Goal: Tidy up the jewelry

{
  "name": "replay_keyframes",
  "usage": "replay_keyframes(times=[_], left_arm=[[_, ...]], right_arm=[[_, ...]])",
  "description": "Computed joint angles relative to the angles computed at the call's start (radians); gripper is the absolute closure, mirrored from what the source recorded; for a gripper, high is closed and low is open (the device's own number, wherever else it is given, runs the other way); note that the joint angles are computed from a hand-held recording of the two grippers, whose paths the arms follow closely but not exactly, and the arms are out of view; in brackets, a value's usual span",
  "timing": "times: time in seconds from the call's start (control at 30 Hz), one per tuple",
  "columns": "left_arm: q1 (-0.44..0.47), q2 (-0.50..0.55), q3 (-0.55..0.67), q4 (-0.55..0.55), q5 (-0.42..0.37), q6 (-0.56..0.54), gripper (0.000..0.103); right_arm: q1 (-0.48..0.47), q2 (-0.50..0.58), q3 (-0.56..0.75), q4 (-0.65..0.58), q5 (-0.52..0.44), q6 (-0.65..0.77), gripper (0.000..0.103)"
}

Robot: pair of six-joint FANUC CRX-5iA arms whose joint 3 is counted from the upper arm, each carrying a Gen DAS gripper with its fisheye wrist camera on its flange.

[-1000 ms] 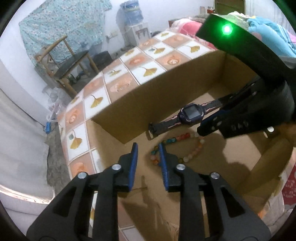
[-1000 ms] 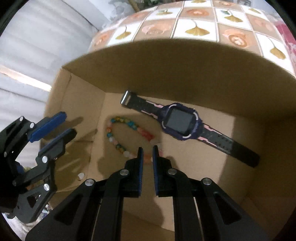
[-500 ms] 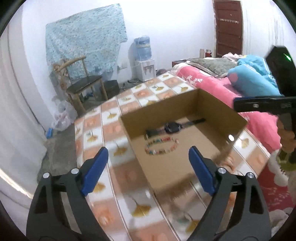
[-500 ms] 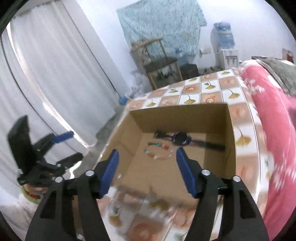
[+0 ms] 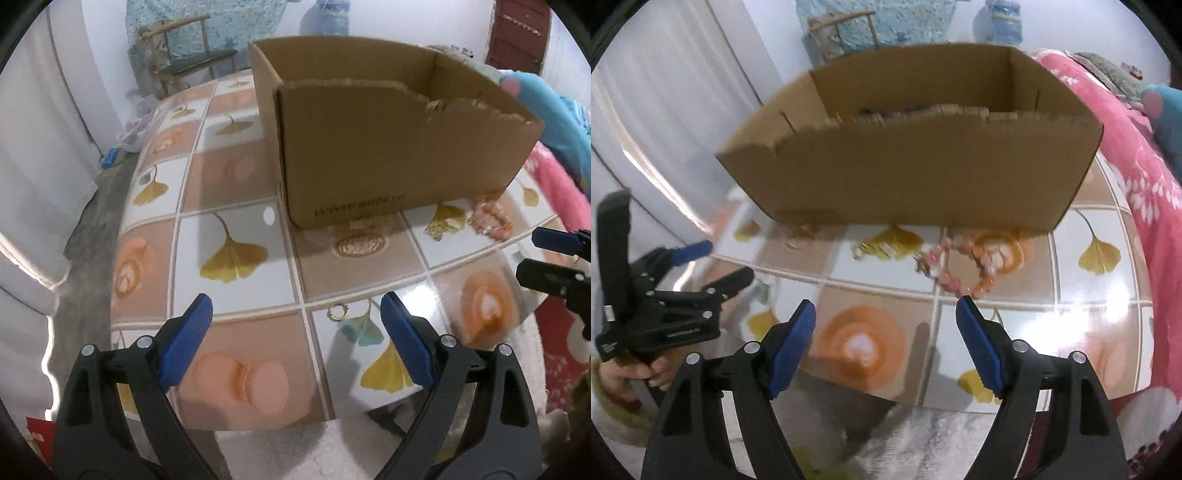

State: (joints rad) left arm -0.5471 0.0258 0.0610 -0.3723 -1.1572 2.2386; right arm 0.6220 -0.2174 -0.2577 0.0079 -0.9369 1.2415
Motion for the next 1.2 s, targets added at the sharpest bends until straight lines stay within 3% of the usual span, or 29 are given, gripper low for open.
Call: replay_keyframes(times=[0.2,0.47,1.0,1.2], left_arm=[[0.002,0.026,0.004,-0.011,-0.028,0.018,0.014],[0.028,0.017,-0.029,0.02,0.009,0.046,0.008],[0.026,0.02,-0.028,0.019,0.012,0.054,0.007],[0.034,0.016,-0.033,0.025,0.013,0.043,0.007]], right_arm=[[0.064,0.009,-0.064,0.139,0.021,-0.102,0.027],[0.091,0.035,-0.089,0.179,0.021,-0.135,0.026],[0.096,0.052,-0.125,0.246,0.044,-0.171,0.007],[0.107,0.045,-0.145,0.263,0.053,-0.197,0.007]])
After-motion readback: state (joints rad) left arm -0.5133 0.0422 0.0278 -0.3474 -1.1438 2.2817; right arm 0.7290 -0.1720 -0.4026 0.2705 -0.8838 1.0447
